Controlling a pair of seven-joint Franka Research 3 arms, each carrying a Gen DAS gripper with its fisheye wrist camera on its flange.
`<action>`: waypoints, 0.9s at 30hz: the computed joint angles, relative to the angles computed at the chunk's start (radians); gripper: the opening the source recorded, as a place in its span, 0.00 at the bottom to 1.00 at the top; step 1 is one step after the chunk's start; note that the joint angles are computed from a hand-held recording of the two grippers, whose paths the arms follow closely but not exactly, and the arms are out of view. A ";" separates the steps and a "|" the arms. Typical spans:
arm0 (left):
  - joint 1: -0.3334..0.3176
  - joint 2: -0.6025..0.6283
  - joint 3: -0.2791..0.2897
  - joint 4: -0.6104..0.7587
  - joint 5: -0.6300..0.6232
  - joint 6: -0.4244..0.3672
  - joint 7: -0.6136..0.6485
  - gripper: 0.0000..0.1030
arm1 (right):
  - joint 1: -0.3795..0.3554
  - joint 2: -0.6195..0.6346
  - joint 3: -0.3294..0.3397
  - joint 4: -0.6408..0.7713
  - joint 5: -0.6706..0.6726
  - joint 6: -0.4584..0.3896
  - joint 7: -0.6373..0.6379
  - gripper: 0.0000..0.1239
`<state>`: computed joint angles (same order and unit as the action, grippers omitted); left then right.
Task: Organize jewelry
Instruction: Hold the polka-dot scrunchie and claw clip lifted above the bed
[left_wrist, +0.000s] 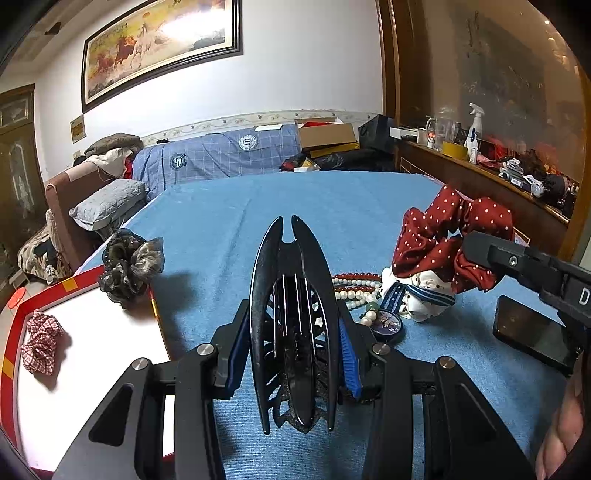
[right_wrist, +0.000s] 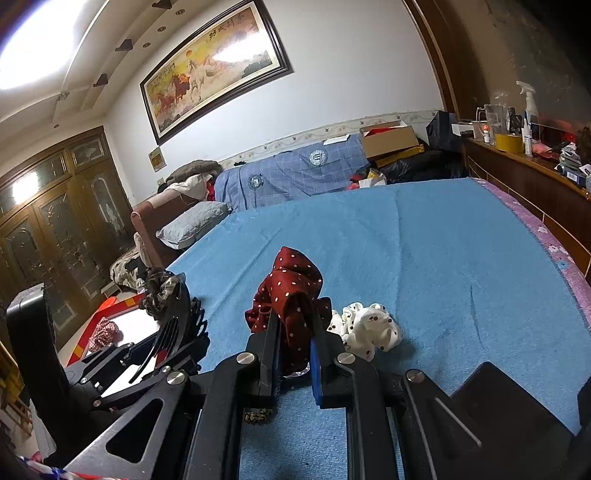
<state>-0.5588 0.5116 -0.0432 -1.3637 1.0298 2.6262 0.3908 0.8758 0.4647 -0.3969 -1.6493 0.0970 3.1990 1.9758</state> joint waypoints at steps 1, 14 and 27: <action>0.001 0.000 -0.001 0.000 -0.002 0.000 0.004 0.40 | 0.000 0.000 0.001 0.001 0.000 -0.001 -0.001 0.11; 0.000 -0.016 0.003 -0.015 0.033 -0.017 -0.039 0.40 | -0.055 -0.008 0.076 -0.002 0.019 0.021 -0.072 0.11; -0.001 -0.020 0.001 -0.011 0.048 -0.037 -0.068 0.40 | -0.034 0.005 0.054 0.010 0.036 0.006 -0.094 0.11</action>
<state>-0.5602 0.4920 -0.0426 -1.3750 1.0775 2.5894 0.3232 0.8421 0.4698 -0.3428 -1.6392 0.1325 3.2049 1.8821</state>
